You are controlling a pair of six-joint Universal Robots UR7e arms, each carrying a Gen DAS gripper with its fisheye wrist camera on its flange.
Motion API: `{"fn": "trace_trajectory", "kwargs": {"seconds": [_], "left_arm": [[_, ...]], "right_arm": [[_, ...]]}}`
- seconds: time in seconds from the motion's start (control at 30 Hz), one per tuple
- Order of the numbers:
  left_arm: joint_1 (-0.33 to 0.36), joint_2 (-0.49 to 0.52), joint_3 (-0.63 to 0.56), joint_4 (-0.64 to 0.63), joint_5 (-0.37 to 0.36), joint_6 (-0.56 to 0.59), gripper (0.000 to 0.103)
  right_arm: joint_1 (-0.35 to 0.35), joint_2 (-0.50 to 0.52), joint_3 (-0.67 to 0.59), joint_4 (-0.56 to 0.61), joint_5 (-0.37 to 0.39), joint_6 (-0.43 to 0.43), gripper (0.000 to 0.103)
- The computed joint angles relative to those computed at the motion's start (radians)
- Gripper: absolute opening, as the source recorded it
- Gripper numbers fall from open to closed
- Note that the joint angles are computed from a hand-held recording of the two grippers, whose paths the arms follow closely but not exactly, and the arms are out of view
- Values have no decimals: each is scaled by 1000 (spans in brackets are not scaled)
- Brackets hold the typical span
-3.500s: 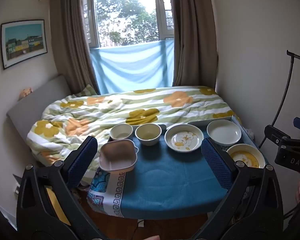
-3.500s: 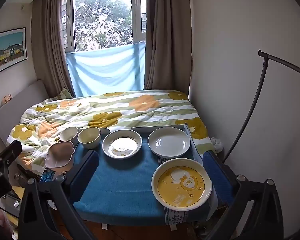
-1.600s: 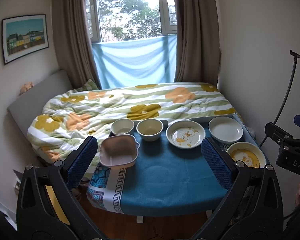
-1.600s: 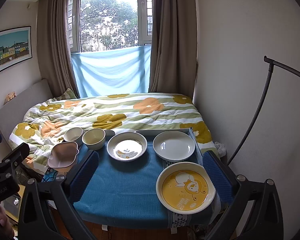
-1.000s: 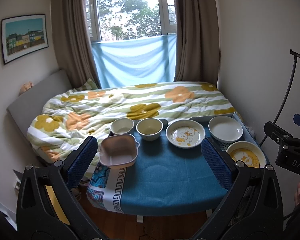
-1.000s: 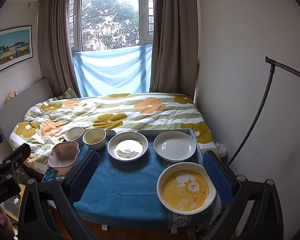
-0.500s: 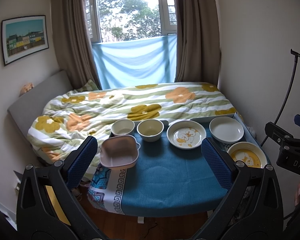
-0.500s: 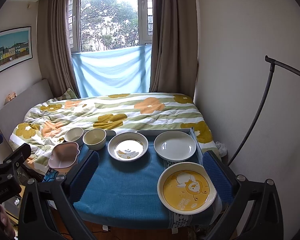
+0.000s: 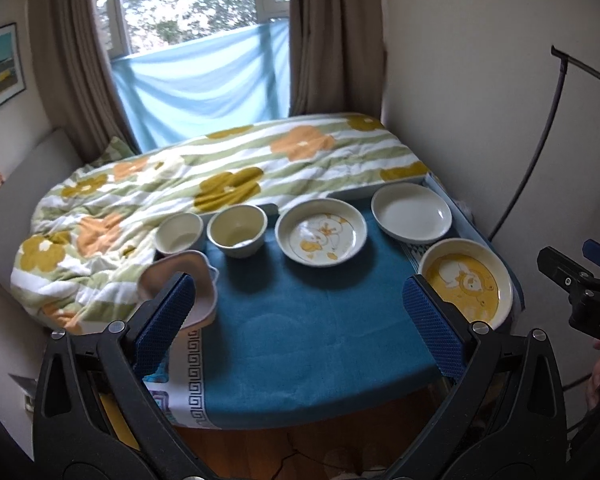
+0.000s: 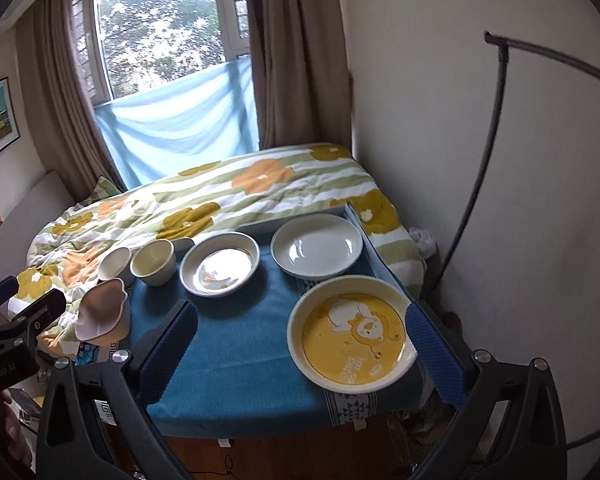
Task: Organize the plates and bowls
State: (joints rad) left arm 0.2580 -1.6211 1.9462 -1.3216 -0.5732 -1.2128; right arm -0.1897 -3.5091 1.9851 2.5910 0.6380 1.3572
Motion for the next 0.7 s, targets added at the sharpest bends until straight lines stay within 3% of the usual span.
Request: {"fn": "trace_trajectory", "kwargs": {"seconds": [0.1, 0.27, 0.47, 0.57, 0.63, 0.7], "left_arm": [[83, 52, 50, -254, -51, 237, 103], [235, 183, 78, -631, -241, 531, 103], [380, 361, 56, -855, -419, 700, 100], [426, 440, 29, -885, -459, 730, 99], [449, 483, 12, -891, -467, 748, 91], [470, 510, -2, -894, -491, 752, 81]], "right_arm": [[-32, 19, 36, -93, 41, 87, 103], [-99, 46, 112, -205, 77, 132, 103], [-243, 54, 284, -58, 127, -46, 103], [-328, 32, 338, 52, 171, -148, 102], [-376, 13, 364, 115, 202, -217, 94], [-421, -5, 375, 171, 241, -276, 78]]}}
